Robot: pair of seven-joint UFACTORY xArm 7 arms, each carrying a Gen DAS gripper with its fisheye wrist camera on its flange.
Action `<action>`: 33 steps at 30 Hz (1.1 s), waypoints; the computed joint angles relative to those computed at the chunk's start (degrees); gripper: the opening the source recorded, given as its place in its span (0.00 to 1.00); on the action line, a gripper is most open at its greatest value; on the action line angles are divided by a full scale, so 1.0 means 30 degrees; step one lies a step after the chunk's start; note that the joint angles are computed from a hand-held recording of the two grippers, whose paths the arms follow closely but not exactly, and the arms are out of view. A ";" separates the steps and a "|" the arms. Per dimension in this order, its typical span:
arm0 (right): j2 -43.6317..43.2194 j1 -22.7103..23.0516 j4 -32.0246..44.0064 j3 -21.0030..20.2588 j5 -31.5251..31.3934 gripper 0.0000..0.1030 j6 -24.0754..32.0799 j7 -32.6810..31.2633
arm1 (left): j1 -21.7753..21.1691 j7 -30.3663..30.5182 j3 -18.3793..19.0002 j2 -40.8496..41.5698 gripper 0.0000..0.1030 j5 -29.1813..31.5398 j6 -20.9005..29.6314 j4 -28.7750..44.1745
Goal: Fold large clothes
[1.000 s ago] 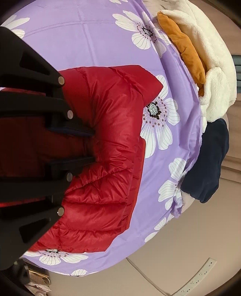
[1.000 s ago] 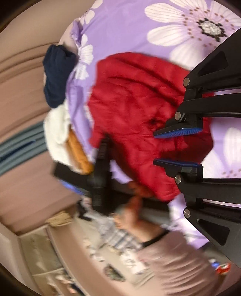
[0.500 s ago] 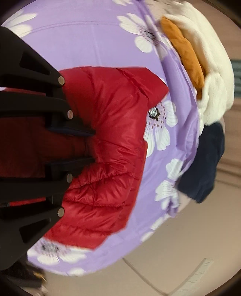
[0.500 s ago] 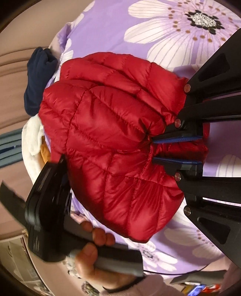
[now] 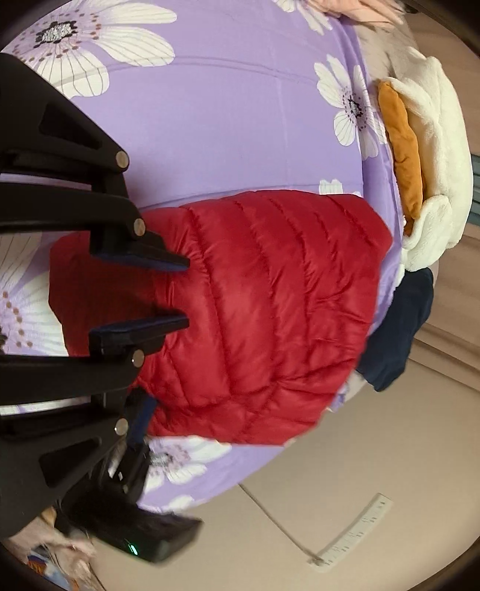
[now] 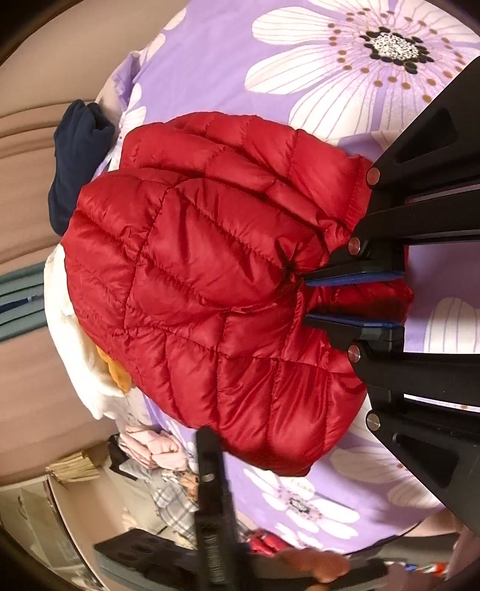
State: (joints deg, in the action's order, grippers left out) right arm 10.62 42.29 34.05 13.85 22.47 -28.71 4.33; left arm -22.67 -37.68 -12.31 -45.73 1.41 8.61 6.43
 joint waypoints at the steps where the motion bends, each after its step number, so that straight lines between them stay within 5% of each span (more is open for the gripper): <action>1: -0.0210 -0.0147 -0.0077 0.0038 -0.0131 0.12 0.0181 0.0223 | 0.0163 -0.0140 -0.0228 0.0390 0.23 0.0037 -0.0064 0.0167; 4: -0.1255 -0.1004 -0.0723 0.0368 -0.1445 0.12 0.0522 0.1659 | 0.0516 -0.0360 -0.0596 0.0756 0.25 0.0233 -0.0035 0.0350; 12: -0.3099 -0.4526 -0.2445 -0.0041 -1.0915 0.14 -0.2668 1.0101 | 0.0651 -0.0614 -0.1130 0.0484 0.30 0.0855 0.0185 0.0177; 22: -0.1014 -0.4077 0.1519 -0.0046 -0.6402 0.14 -0.1126 0.7139 | 0.1018 -0.1231 -0.1830 0.0551 0.31 0.1587 0.0437 0.0310; 33: 0.0810 -0.3872 0.3969 -0.0641 -0.5255 0.14 0.3093 0.6449 | 0.0820 -0.1093 -0.1687 0.1330 0.33 0.1854 -0.0229 0.0474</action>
State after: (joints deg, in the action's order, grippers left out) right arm 13.04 30.67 45.96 11.92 6.70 -19.43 23.67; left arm -20.21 -40.96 -17.37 -41.74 6.97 7.92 7.85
